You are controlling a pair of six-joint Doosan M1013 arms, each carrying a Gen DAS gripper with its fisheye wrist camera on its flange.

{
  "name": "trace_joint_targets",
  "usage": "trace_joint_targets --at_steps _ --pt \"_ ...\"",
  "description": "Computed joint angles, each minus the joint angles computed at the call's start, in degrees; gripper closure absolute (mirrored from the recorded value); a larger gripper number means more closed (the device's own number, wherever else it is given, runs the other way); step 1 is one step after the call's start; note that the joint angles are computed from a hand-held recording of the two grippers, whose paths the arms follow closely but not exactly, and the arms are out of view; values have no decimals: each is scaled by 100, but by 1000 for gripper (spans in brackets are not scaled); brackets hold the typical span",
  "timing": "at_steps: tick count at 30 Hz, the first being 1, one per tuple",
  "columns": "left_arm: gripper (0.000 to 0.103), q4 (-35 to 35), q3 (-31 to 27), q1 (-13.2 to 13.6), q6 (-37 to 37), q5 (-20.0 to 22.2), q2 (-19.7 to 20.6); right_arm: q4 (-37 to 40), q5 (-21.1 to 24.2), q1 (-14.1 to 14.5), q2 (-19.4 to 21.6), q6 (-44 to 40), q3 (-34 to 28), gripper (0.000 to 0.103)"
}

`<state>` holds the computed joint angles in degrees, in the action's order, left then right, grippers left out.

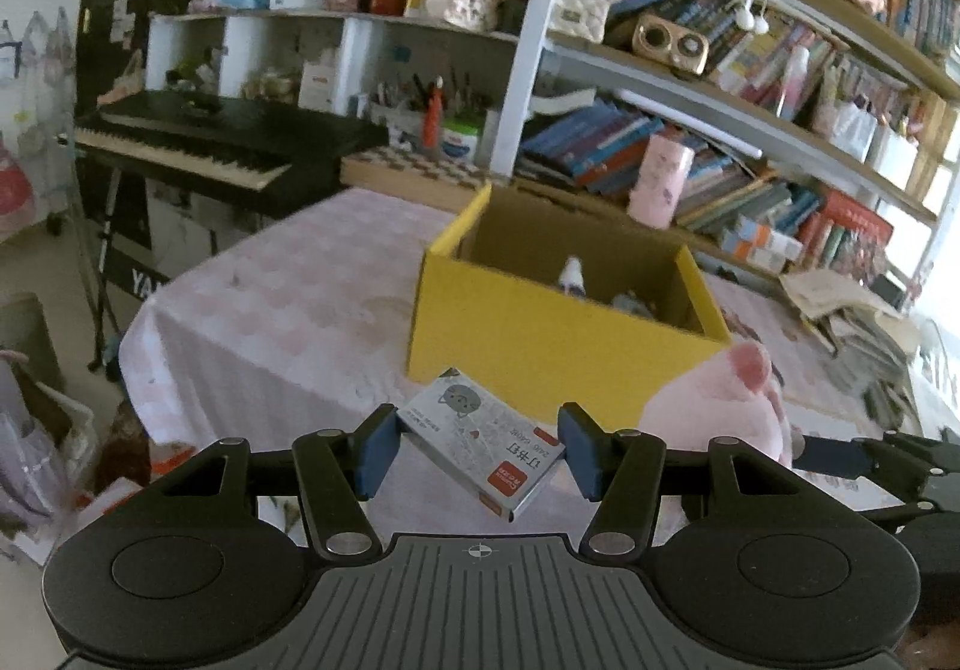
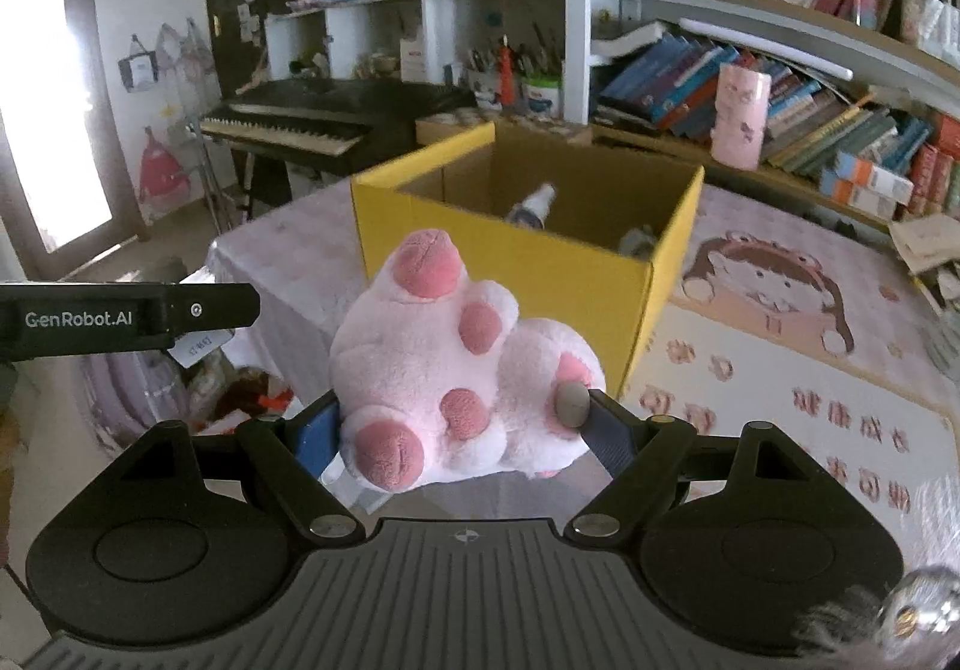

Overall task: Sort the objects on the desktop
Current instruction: 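Carry the charger box in the left tool while the right tool carries the plush toy to the box, then lower the charger box into the box and open the left tool while the right tool releases the plush toy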

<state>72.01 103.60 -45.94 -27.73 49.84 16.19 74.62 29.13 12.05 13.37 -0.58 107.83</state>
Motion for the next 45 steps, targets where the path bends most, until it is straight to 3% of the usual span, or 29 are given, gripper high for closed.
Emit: trace_joint_targets --at_steps 11,17,31,41,45 --pt "46 441 -415 398 221 -156 238 626 99 21 418 -410 -758 22" --pt "46 462 -730 662 540 -409 445 543 -6 15 768 -277 -1260 22" --pt "46 -636 -1558 1182 2245 -1111 1046 -1384 1 85 1555 1533 -2414 22" --pt "46 -1772 -2004 1420 3478 -1163 1357 -2748 348 180 2060 2186 -3166 22" --pt "45 -2075 -2177 1466 3938 -975 1476 -3230 591 221 2281 2266 -3537 22"
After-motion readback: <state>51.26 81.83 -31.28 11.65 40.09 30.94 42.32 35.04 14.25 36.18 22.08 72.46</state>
